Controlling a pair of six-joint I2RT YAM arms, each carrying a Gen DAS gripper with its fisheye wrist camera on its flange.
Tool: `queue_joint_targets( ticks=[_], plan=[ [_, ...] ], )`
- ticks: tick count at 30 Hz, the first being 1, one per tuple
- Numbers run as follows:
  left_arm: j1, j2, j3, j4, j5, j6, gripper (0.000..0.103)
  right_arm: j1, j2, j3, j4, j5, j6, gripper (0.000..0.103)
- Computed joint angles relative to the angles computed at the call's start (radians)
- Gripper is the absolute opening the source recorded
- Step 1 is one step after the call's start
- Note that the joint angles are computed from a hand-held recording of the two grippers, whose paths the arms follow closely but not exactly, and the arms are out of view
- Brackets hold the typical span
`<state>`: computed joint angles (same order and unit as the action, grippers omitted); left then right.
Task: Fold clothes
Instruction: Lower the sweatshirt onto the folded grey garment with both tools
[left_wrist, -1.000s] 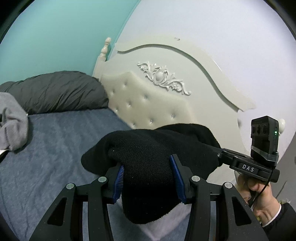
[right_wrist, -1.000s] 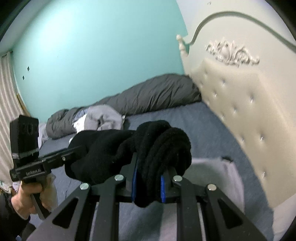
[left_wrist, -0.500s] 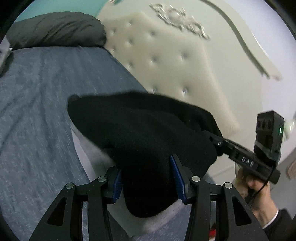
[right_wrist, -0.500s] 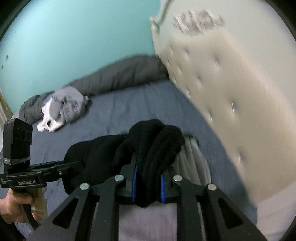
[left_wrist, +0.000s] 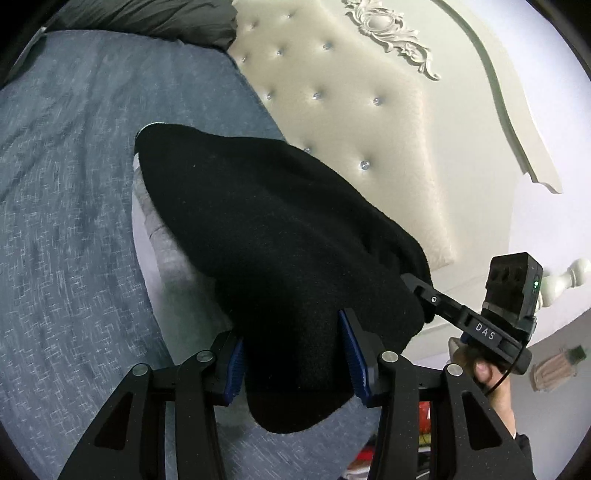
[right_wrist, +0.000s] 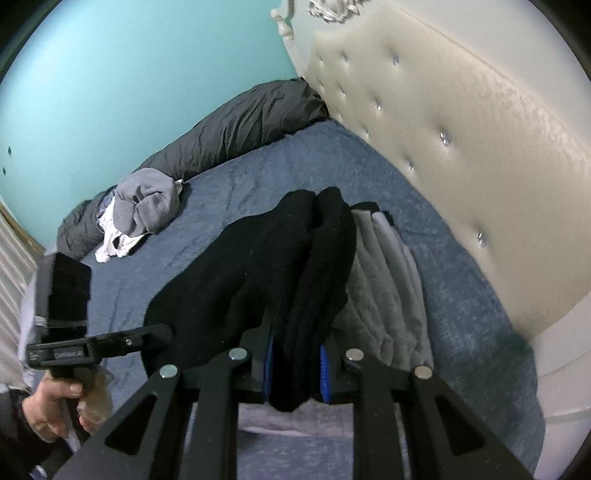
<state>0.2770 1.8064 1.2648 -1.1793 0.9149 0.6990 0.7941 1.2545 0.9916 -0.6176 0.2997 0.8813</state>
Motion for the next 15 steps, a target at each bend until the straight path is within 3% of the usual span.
queue_joint_targets(
  ticks=[7, 10, 15],
  plan=[
    [-0.015, 0.065, -0.036, 0.027, -0.097, 0.018, 0.054, -0.002, 0.087, -0.005, -0.098, -0.049, 0.089, 0.018],
    [0.024, 0.034, -0.025, -0.002, -0.108, 0.051, 0.056, 0.043, 0.068, -0.061, -0.081, -0.001, 0.113, 0.021],
    [0.085, -0.087, -0.023, 0.045, -0.082, 0.061, 0.056, 0.118, 0.057, 0.022, -0.230, 0.162, 0.152, 0.026]
  ],
)
